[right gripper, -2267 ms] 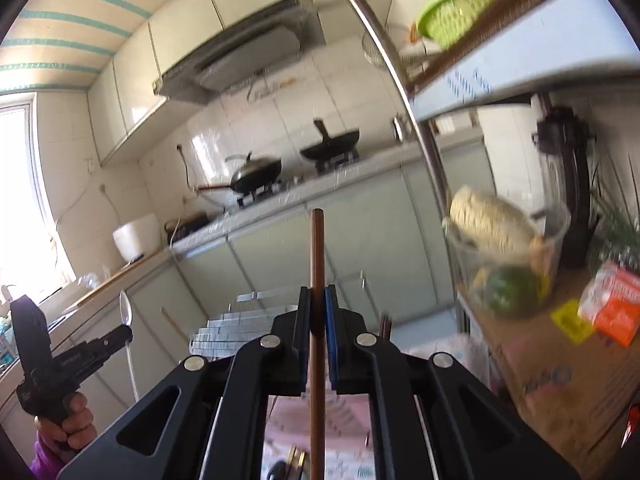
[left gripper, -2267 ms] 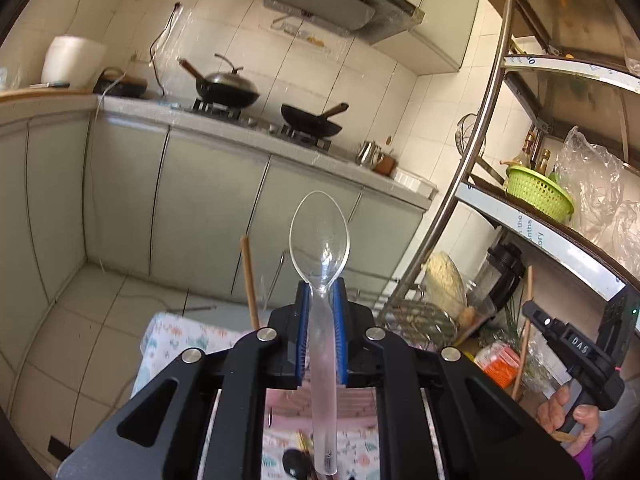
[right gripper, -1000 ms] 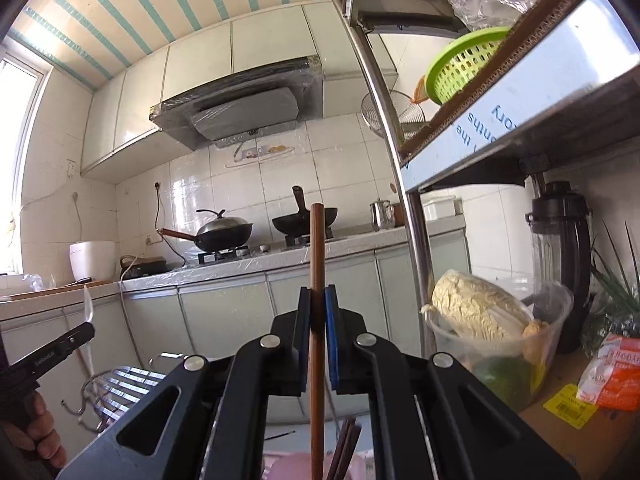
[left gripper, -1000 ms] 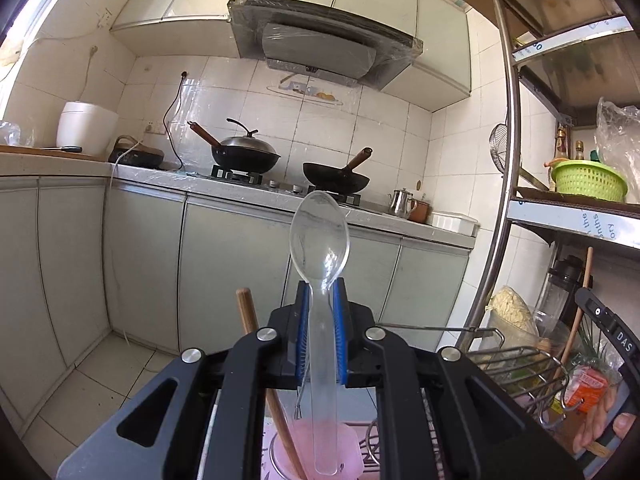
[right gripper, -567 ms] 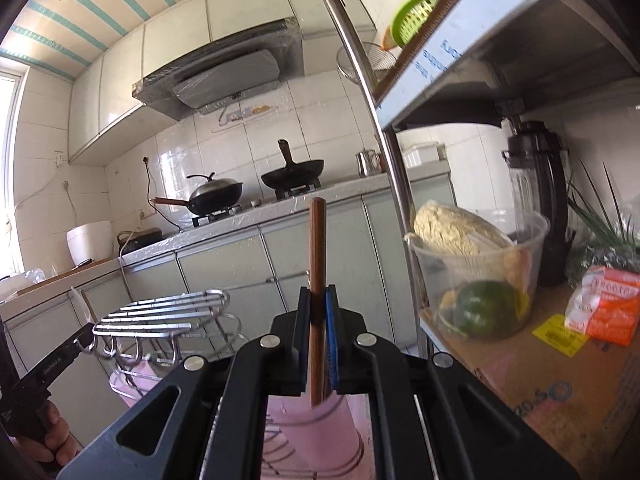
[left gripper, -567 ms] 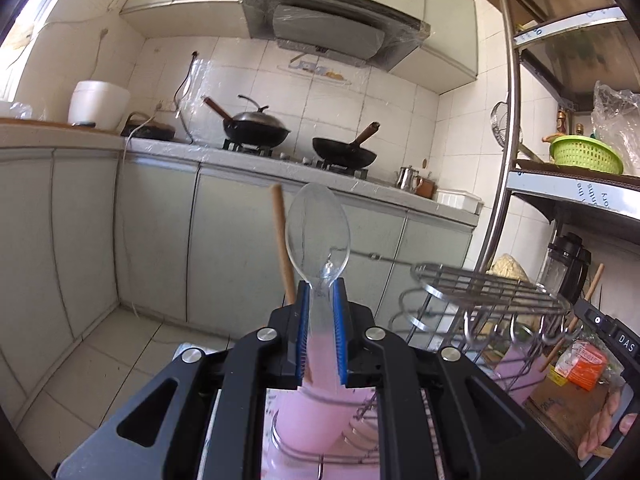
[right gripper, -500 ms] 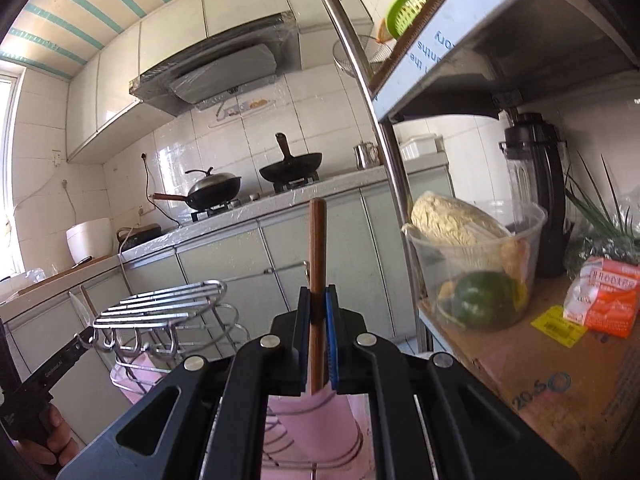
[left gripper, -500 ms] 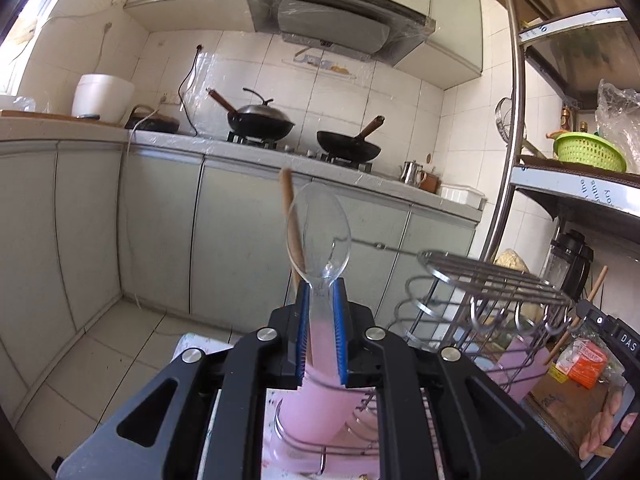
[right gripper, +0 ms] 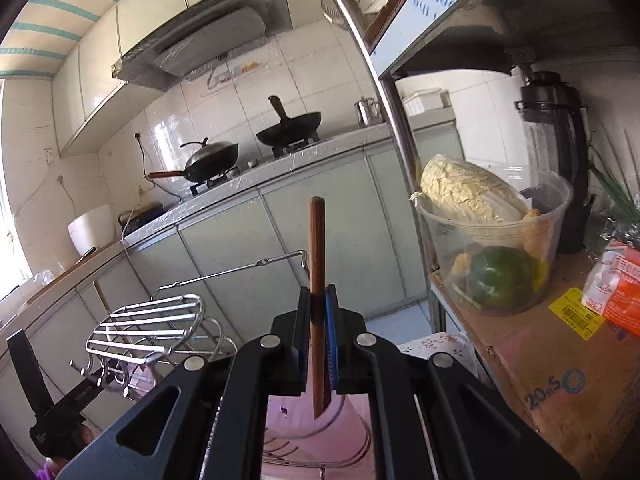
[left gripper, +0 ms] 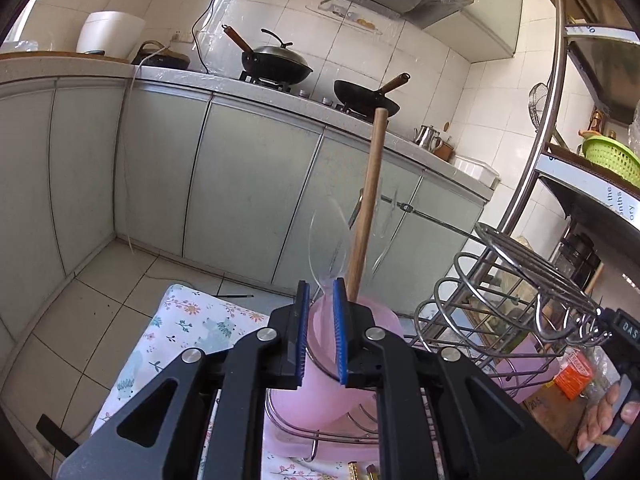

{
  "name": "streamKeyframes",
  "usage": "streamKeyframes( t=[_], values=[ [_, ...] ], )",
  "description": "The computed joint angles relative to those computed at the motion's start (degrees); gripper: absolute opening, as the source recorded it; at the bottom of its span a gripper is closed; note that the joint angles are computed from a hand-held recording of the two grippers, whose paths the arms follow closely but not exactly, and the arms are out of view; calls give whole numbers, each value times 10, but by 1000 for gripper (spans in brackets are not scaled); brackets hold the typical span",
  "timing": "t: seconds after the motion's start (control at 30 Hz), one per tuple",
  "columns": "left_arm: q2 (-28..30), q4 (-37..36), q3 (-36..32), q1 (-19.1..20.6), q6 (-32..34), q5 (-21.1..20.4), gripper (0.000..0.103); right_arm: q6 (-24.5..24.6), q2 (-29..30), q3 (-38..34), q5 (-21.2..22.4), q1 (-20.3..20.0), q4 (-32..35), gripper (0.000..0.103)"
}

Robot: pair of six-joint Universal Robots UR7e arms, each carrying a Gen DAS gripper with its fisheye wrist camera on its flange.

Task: Organize utensils
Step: 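Release the clear spoon into the pink cup while the right tool drops its chopstick in, then grasp the black spoon with the left tool while the right tool grasps a dark chopstick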

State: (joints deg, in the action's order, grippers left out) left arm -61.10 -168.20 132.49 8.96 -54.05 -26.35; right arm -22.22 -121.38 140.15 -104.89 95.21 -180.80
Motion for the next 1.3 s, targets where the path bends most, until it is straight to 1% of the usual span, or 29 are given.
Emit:
streamKeyframes(
  t=[0.03,0.1,0.17,0.23,0.3,0.33,0.4,0.47,0.53,0.63,0.67,0.73,0.8,0.87,0.93,1.0,1.03,1.07,1.13,1.17,1.2,1.3],
  values=[
    [1,-2,-2,1,7,-1,11,-1,10,-8,-10,9,6,7],
    [-2,4,-7,4,5,-8,11,2,31,-21,-42,33,2,7],
    [-9,7,-6,3,-2,-16,11,9,29,-26,-42,45,14,7],
    [-15,12,-4,-1,-5,-13,11,-2,33,-28,-70,71,3,7],
    [-22,36,-6,-3,-12,-12,12,-7,33,-27,-94,88,2,7],
    [-27,51,-6,-4,-18,-14,15,-5,31,-27,-104,94,6,7],
    [-34,69,-7,-5,-29,-17,30,-1,21,-27,-115,105,8,7],
    [-42,76,-3,-9,-39,-18,33,-3,19,-35,-130,122,12,7],
    [-47,83,-1,-13,-44,-16,34,-11,26,-50,-159,148,13,7],
    [-55,91,2,-20,-48,-12,34,-23,44,-73,-210,180,31,7],
    [-57,92,3,-21,-47,-12,34,-21,48,-78,-220,182,47,7],
    [-60,95,5,-24,-50,-12,34,-14,53,-76,-232,179,58,7],
    [-63,107,5,-27,-58,-14,34,-10,52,-66,-230,165,62,7],
    [-67,123,3,-30,-64,-18,34,6,46,-56,-222,144,72,7],
    [-71,139,1,-34,-67,-20,34,32,33,-52,-202,118,115,7],
    [-78,157,1,-40,-70,-23,34,48,14,-45,-170,94,142,10],
    [-83,171,2,-43,-77,-24,34,54,8,-43,-167,92,152,12],
    [-88,185,2,-46,-84,-27,35,56,3,-41,-164,93,155,19],
    [-98,213,3,-51,-103,-35,35,50,-9,-30,-165,107,145,28],
    [-103,226,5,-54,-112,-40,36,46,-14,-24,-171,116,136,34],
    [-107,234,7,-57,-120,-45,36,44,-18,-20,-179,127,131,38],
    [-118,270,10,-63,-146,-66,36,43,-29,-5,-204,156,124,39]
  ],
)
